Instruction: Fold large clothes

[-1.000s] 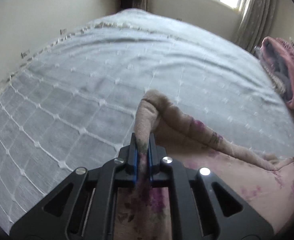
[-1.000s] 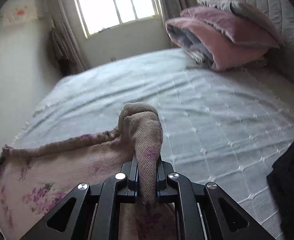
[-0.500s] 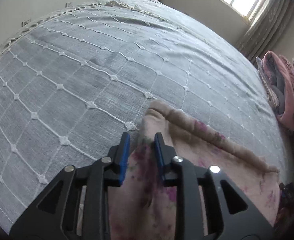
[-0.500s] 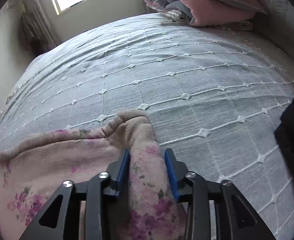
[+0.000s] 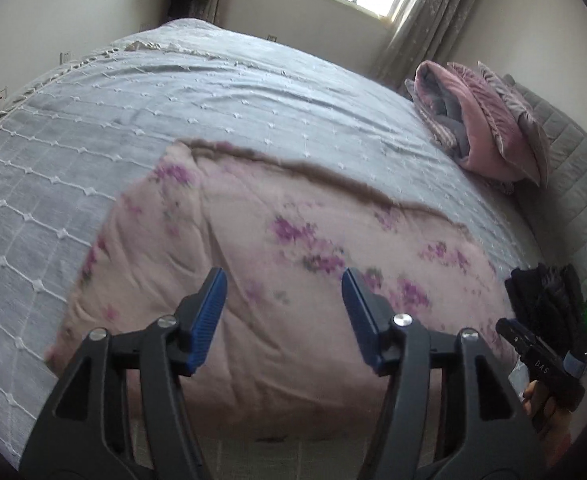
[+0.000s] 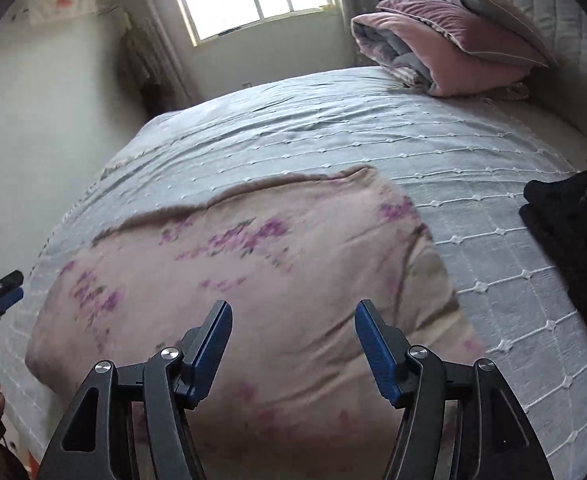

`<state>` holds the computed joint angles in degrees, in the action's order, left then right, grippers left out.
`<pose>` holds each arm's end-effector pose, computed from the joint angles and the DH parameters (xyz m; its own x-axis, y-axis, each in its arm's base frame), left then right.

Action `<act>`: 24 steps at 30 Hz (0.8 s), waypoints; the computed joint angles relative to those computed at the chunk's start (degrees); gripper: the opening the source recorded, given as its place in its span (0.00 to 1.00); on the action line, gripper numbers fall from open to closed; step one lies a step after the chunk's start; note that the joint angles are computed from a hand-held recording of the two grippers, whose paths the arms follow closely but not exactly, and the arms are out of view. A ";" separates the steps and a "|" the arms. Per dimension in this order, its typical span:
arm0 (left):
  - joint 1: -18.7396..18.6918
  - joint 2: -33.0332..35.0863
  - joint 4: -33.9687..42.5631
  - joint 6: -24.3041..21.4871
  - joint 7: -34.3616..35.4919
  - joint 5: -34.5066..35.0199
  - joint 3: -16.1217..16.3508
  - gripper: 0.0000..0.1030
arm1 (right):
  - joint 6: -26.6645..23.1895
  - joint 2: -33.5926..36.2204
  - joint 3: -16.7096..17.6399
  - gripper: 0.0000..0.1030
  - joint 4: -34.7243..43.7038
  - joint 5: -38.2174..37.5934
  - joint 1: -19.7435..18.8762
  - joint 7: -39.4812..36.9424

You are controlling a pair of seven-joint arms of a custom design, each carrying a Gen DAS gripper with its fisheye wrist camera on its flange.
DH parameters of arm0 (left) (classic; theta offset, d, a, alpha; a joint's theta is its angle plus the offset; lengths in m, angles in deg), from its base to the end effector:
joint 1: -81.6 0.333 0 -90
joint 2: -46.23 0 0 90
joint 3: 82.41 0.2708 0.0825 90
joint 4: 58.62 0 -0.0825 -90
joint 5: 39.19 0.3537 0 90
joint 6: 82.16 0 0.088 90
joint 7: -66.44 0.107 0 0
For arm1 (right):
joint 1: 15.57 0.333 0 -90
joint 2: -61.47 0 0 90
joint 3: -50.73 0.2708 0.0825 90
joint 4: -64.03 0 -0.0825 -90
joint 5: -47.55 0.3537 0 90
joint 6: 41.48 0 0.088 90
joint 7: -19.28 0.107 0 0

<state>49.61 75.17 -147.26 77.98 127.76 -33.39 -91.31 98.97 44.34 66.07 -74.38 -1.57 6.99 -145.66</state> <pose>0.5327 -0.4410 0.4236 -0.3361 -0.8881 0.3136 -0.7918 0.0861 -0.6047 0.3647 0.2861 0.4259 -0.4538 -0.8623 -0.2249 -0.5845 0.4785 -0.6553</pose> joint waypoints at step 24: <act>-9.18 6.50 5.08 -8.51 -25.72 27.54 8.60 0.59 | -8.59 7.19 0.15 0.71 5.88 -8.25 6.98 1.67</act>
<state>40.42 81.67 -142.17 69.47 102.04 -5.84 -82.70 90.38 51.53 66.22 -68.50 -9.82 13.97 -143.99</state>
